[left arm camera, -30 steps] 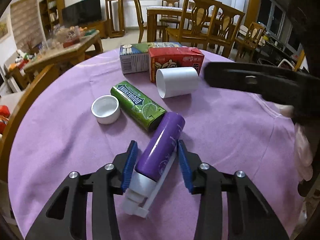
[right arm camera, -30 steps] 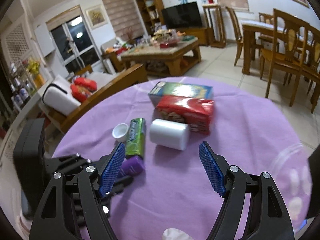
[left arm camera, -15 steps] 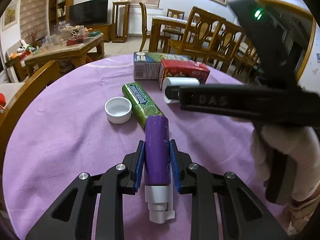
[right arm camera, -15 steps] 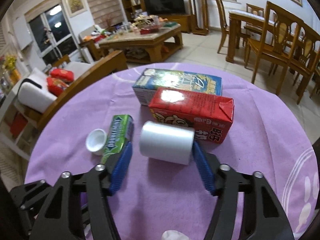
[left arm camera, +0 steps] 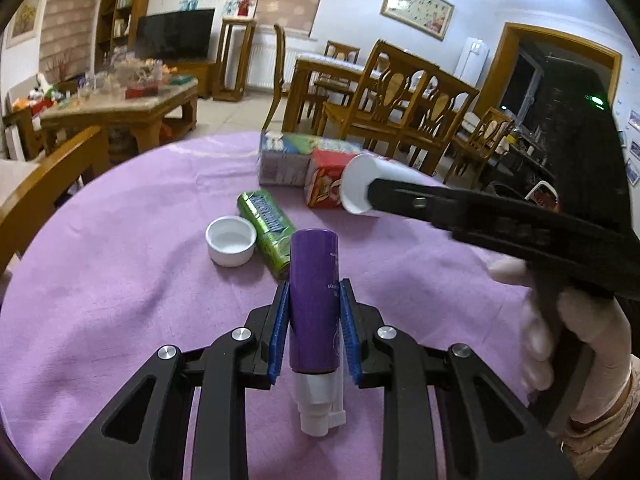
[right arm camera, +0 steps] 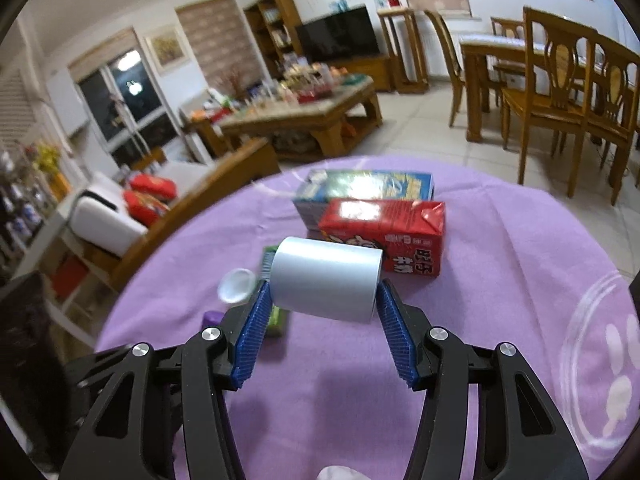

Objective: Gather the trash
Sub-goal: 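Grasp the purple tube with the left tool while the right tool grasps the white roll, then carry the purple tube and white roll in both tools over the bin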

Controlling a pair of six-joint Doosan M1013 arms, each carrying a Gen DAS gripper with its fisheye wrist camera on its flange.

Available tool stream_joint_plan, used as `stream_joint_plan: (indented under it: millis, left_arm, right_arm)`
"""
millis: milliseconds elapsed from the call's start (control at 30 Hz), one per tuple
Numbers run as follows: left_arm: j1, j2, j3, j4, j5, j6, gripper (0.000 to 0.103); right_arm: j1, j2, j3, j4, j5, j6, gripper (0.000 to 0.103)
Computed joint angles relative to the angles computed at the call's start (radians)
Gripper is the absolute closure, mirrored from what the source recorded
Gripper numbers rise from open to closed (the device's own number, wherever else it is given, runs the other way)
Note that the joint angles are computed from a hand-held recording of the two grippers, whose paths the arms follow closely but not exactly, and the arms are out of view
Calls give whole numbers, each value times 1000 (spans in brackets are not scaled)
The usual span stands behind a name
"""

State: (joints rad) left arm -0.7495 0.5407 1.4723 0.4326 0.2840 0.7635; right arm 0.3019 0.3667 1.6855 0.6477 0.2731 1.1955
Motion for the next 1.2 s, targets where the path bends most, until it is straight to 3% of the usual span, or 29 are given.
stream_joint_plan:
  millis: [133, 300, 400, 600, 1200]
  left_arm:
    - [-24, -24, 27, 262, -16, -257, 78]
    - [-65, -51, 41, 585, 0, -564, 78]
    - [-92, -55, 27, 685, 25, -638, 78]
    - [-134, -32, -26, 733, 49, -627, 78]
    - [-208, 133, -309, 412, 49, -169, 78]
  right_arm:
    - [-17, -75, 80, 310, -44, -321, 49]
    - [-57, -169, 173, 718, -40, -765, 49]
    - [-87, -216, 220, 856, -19, -924, 49]
    - [-174, -297, 304, 1024, 38, -1119, 49]
    - [-497, -369, 424, 1199, 210, -1263, 49]
